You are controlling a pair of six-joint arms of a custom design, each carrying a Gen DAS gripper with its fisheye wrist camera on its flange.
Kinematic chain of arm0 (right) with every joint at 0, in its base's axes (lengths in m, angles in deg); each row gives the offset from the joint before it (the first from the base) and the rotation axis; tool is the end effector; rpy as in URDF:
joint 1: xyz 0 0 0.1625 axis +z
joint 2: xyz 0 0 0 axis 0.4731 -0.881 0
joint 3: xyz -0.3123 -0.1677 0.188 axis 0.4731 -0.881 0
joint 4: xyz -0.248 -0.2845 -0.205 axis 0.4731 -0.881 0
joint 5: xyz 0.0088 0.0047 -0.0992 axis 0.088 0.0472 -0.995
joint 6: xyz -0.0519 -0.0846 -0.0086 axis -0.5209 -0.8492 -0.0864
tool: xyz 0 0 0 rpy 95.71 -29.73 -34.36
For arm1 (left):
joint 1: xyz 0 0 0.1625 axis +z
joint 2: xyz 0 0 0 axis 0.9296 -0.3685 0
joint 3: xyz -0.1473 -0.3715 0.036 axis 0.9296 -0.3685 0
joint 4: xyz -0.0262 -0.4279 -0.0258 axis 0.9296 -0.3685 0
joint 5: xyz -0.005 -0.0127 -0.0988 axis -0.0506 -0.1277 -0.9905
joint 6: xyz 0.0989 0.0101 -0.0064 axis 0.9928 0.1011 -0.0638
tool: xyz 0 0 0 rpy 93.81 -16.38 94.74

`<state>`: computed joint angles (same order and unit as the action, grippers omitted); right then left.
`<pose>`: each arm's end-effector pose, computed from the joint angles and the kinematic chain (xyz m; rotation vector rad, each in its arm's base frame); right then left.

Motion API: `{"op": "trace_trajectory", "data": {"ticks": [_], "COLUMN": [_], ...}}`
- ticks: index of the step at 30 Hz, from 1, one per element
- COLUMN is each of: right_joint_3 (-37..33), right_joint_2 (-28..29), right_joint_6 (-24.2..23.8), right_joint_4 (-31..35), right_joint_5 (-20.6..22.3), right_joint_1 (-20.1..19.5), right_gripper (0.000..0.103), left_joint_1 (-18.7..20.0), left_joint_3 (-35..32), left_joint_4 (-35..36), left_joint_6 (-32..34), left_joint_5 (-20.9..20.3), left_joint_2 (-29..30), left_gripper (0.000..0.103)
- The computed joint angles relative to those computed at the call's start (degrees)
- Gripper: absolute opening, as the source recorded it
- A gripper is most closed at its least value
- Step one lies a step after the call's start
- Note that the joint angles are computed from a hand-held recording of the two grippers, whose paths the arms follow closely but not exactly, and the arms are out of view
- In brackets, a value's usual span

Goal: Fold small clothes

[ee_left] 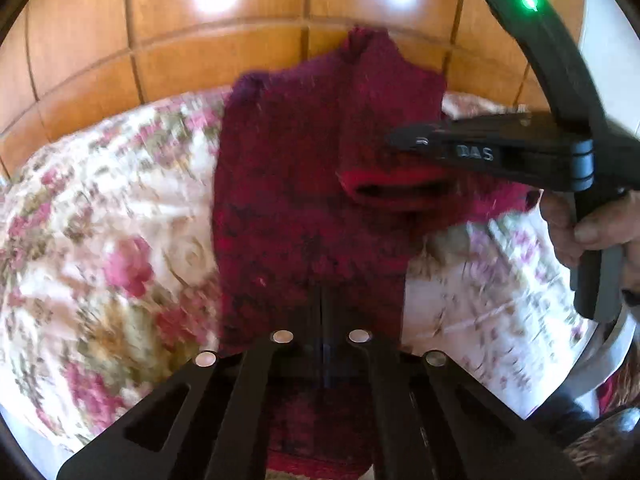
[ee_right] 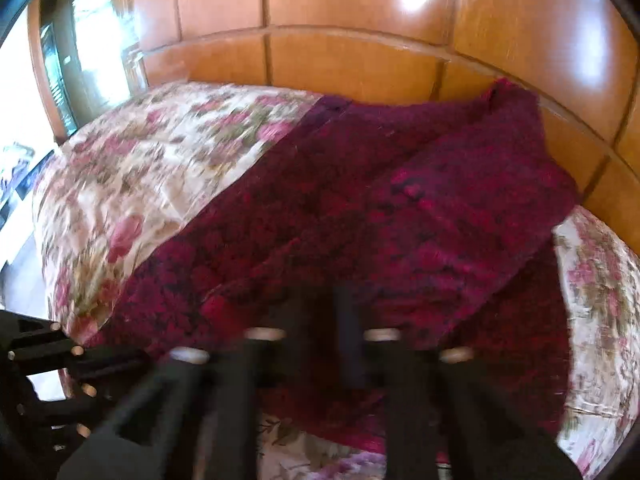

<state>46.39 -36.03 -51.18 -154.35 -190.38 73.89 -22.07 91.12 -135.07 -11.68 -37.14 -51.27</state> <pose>0.1951 -0.5815 0.2818 0.3427 -2.2167 0.9000 -0.3122 -0.5811 0.1507 1.2134 2.4613 -0.4719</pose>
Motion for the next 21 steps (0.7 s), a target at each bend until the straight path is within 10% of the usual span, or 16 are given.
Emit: {"op": "trace_trajectory", "data": {"ticks": [9, 21], "right_joint_3": [2.91, -1.49], "right_joint_2": [-8.08, -19.0], "right_joint_6": [-1.3, 8.87], "right_joint_4": [-12.19, -7.48], "right_joint_5": [-4.82, -10.63], "right_joint_1": [-0.33, -12.42], "right_gripper": [0.0, 0.0], "left_joint_1": [2.53, 8.44], "left_joint_3": [-9.64, -47.72], "left_joint_4": [-1.17, 4.44], "left_joint_6": [-4.31, -4.93], "left_joint_5": [-3.53, 11.25], "left_joint_2": [0.72, 21.86], "left_gripper": [0.0, 0.0]}}
